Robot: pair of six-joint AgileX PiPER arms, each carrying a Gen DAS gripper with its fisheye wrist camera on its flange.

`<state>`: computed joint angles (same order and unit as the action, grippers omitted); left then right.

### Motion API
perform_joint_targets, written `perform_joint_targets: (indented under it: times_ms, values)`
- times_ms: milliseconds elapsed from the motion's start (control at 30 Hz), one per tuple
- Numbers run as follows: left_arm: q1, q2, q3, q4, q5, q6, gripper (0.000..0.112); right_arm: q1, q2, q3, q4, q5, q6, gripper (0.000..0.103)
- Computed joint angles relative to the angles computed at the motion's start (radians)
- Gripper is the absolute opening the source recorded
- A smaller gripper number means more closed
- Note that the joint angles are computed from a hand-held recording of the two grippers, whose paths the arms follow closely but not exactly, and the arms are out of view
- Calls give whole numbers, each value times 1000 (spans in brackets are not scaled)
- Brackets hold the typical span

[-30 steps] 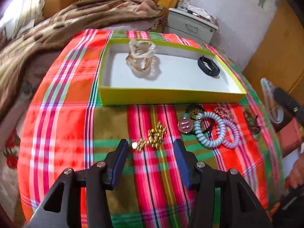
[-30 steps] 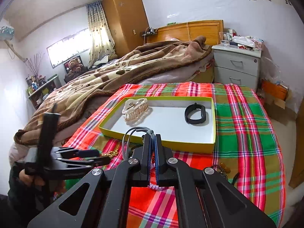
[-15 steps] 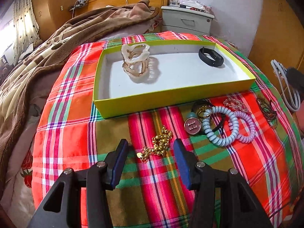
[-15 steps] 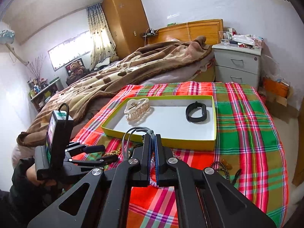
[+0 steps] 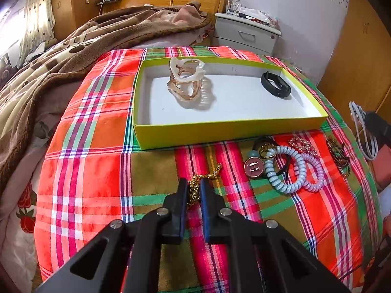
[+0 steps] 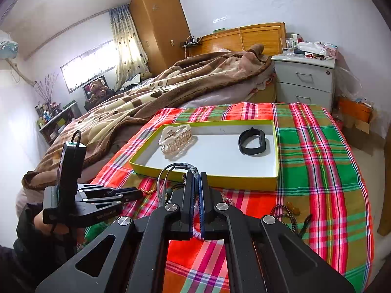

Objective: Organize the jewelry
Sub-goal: 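Grasp the gold chain with the left tool, then lower the gold chain into the box with the left tool while the right tool drops the silver ring there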

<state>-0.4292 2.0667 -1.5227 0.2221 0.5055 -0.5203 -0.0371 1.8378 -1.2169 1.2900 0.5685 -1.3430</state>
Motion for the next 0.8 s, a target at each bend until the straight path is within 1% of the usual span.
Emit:
perform_joint_targets:
  times_ms: [133,267,333,433,533,600,800]
  values:
    - [14,-18,26,-59,-34,31,11,-3,-4,4,3,0,2,3]
    - [35,-52,53,-174,-67,129,11,-2,-1,-9,-9,0,20,3]
    - [33,-69,58,-152,-70,110,11,-3,-4,-12,-4,4,18,3]
    - [41,-93,61,-186,-76,144,11,0,-3,-22,-10,4,26,3]
    - [43,-113,60,-188,-81,146,11,-1,-4,-28,-12,7,30,3]
    - [50,-125,62,-232,-87,188,11,-2,3,-41,-20,9,40,3]
    - [63,-135,19,-266,-77,225,11,4,26,-100,-63,19,93,3]
